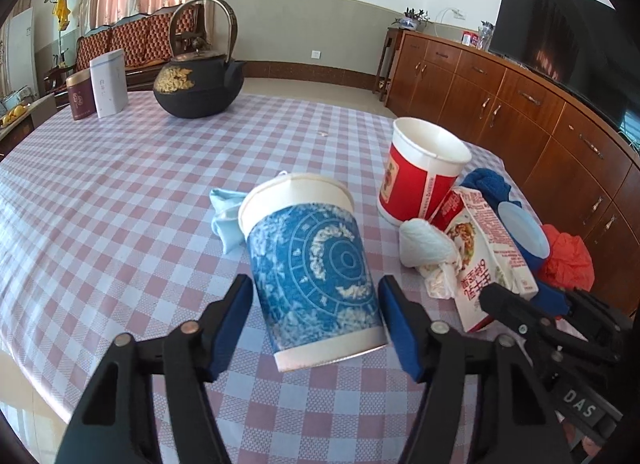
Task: Collect trash
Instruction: 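Grasp the blue-patterned paper cup with the left tool while the right tool grasps the white milk carton, then carry the blue-patterned cup in the left tool and carton in the right tool over the bin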
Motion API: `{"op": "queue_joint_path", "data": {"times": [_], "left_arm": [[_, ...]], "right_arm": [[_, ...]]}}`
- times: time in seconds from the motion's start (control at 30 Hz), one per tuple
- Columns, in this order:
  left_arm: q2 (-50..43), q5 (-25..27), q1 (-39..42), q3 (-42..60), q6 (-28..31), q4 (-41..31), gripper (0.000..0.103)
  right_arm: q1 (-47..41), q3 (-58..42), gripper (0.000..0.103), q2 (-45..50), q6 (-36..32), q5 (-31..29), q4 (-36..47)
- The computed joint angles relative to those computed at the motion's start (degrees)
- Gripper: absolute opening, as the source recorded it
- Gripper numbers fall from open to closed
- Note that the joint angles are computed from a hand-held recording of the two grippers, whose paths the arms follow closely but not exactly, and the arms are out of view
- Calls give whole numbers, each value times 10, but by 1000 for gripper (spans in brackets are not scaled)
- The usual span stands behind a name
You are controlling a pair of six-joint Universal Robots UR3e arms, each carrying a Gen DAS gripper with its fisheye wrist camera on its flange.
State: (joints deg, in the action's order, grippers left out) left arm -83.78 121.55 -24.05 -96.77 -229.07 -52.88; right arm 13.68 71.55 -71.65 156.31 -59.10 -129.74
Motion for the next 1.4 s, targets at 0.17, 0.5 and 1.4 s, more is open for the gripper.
{"op": "queue_joint_path", "data": {"times": [0.17, 0.5, 1.4], "left_arm": [[7, 22, -27, -14, 1, 16, 60], [32, 86, -103, -18, -57, -33, 58], [-135, 195, -304, 275, -139, -212, 58]], "right_arm": [[-15, 26, 41, -27, -15, 10, -2], [-40, 108, 39, -100, -37, 26, -22], [-422, 204, 39, -464, -324, 232, 379]]}}
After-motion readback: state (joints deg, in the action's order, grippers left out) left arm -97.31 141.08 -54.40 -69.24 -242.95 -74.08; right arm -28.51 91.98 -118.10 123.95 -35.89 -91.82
